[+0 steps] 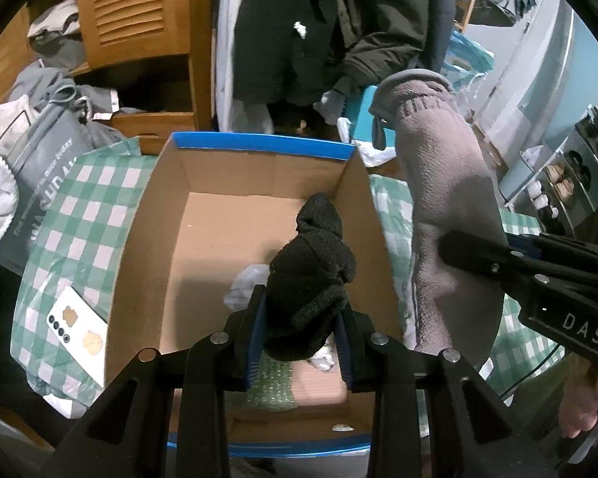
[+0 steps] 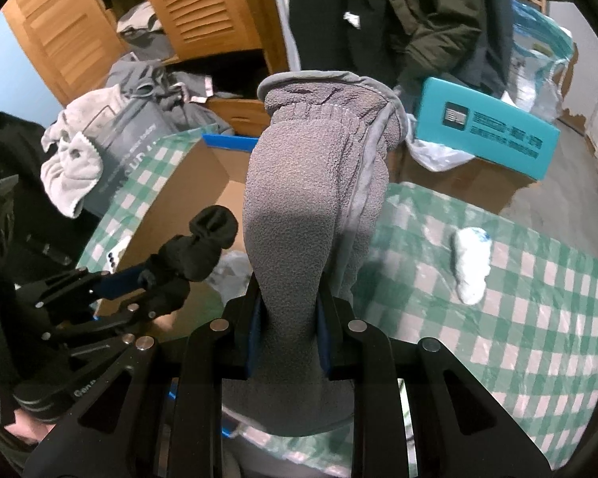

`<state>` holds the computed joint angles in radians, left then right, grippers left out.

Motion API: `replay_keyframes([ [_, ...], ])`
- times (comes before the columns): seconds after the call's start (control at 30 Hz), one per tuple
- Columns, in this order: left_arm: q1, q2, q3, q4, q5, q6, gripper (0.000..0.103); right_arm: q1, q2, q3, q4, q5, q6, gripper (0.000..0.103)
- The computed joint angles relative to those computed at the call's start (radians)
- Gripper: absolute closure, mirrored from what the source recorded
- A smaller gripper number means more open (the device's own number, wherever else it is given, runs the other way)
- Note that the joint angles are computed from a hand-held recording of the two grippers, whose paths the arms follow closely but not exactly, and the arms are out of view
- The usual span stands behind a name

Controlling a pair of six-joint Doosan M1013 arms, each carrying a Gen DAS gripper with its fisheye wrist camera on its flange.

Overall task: Organize soft objects
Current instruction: 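Carry the black glove with the left gripper while the right carries the grey sock over the box, then open the left gripper to drop the glove while the right releases the grey sock into the box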

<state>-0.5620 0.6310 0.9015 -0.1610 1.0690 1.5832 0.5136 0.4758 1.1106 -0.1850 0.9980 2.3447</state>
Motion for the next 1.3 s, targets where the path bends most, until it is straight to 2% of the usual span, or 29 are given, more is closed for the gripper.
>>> replay_keyframes([
  [0.47,0.025,-0.001,0.014,0.077,-0.005,-0.07,0.072,0.014,0.097,-0.143,0.064,0.055,-0.093,0.082],
  [0.77,0.029,0.009,0.005,0.096,0.011,-0.099,0.072,0.013,0.138,-0.19,0.095,0.086,-0.122,0.08],
  [0.93,0.026,0.009,0.003,0.118,0.014,-0.116,0.071,0.005,0.142,-0.188,0.118,0.08,-0.109,0.065],
  [1.03,0.026,0.011,-0.001,0.115,0.02,-0.115,0.07,0.005,0.142,-0.185,0.11,0.079,-0.09,0.061],
  [1.07,0.025,0.01,0.0,0.116,0.018,-0.115,0.069,0.006,0.14,-0.184,0.105,0.078,-0.086,0.057],
  [1.1,0.024,0.009,0.001,0.12,0.015,-0.115,0.068,0.007,0.138,-0.182,0.094,0.077,-0.079,0.046],
  [1.13,0.023,0.008,0.002,0.123,0.012,-0.115,0.068,0.01,0.137,-0.181,0.082,0.077,-0.072,0.04],
  [1.3,0.019,-0.001,0.015,0.136,-0.016,-0.122,0.054,0.014,0.124,-0.168,0.051,0.074,-0.058,0.039],
])
